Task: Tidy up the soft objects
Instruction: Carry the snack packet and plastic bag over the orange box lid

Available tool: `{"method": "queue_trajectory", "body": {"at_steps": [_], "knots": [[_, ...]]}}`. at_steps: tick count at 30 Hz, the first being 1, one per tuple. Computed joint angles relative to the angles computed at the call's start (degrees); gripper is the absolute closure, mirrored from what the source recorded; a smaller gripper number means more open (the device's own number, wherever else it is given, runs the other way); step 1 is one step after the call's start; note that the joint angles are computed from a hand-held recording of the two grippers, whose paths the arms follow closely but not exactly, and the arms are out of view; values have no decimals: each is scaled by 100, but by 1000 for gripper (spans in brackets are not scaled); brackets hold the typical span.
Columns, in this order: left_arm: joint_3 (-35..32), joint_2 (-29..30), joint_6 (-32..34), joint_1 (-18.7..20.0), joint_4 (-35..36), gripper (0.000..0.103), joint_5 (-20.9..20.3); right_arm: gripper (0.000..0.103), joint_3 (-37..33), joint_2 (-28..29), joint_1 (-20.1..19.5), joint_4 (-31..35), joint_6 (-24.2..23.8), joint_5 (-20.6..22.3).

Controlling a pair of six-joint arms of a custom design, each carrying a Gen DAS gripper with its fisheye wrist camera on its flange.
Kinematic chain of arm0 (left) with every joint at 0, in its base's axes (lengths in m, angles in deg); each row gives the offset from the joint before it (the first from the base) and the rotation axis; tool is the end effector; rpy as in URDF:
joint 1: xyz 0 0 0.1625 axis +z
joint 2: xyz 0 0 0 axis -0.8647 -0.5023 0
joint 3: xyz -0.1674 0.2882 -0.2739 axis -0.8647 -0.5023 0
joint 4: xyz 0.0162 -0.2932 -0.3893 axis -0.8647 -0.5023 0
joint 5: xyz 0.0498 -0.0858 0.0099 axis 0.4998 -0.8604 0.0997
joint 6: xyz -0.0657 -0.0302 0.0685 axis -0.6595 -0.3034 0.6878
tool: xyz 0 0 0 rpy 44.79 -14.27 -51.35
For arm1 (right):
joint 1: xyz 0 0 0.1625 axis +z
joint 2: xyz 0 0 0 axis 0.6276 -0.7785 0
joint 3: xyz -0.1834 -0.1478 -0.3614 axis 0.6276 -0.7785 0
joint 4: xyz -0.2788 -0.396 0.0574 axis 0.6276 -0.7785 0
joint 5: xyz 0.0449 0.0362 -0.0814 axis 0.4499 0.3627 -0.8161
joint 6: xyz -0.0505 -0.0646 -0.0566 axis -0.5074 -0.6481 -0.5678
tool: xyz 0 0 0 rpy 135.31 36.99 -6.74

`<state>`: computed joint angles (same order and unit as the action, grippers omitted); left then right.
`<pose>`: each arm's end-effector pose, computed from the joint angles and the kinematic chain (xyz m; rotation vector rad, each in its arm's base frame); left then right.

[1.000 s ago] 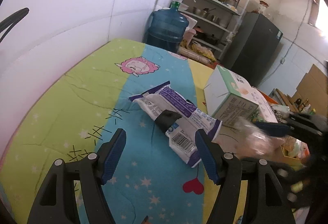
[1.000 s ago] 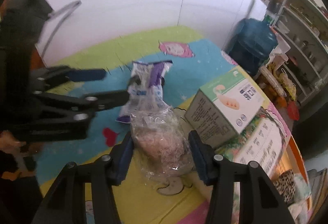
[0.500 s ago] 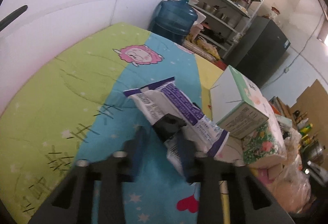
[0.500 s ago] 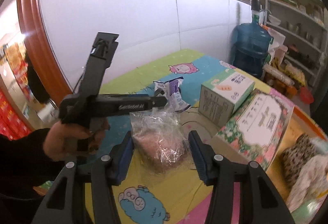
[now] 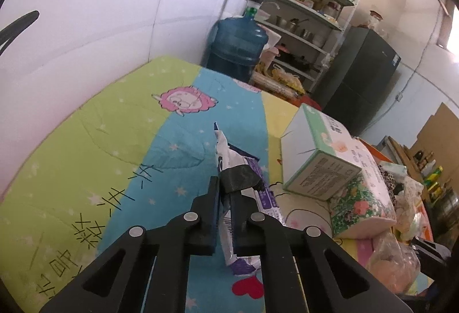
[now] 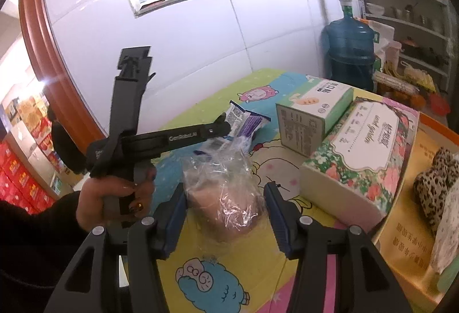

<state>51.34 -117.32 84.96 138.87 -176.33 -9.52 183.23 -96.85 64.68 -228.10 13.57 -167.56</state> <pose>0.1016 -0.4892 0.2261 -0.0478 2.2971 -1.2434 0.2593 -0.4943 -0.0889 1.4112 -2.7277 0.4413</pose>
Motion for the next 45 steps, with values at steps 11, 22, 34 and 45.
{"method": "queue_trajectory", "body": {"at_steps": [11, 22, 34, 45], "knots": [[429, -71, 918, -662, -924, 98, 519, 49, 204, -107, -64, -369, 248, 135], [787, -322, 1065, -1136, -929, 98, 615, 49, 551, -325, -39, -845, 353, 75], [893, -140, 1000, -1710, -862, 98, 616, 49, 1002, -707, -155, -1472, 418, 63], [726, 383, 970, -2194, -740, 98, 365, 49, 1554, -1303, -684, -2264, 522, 138]]}}
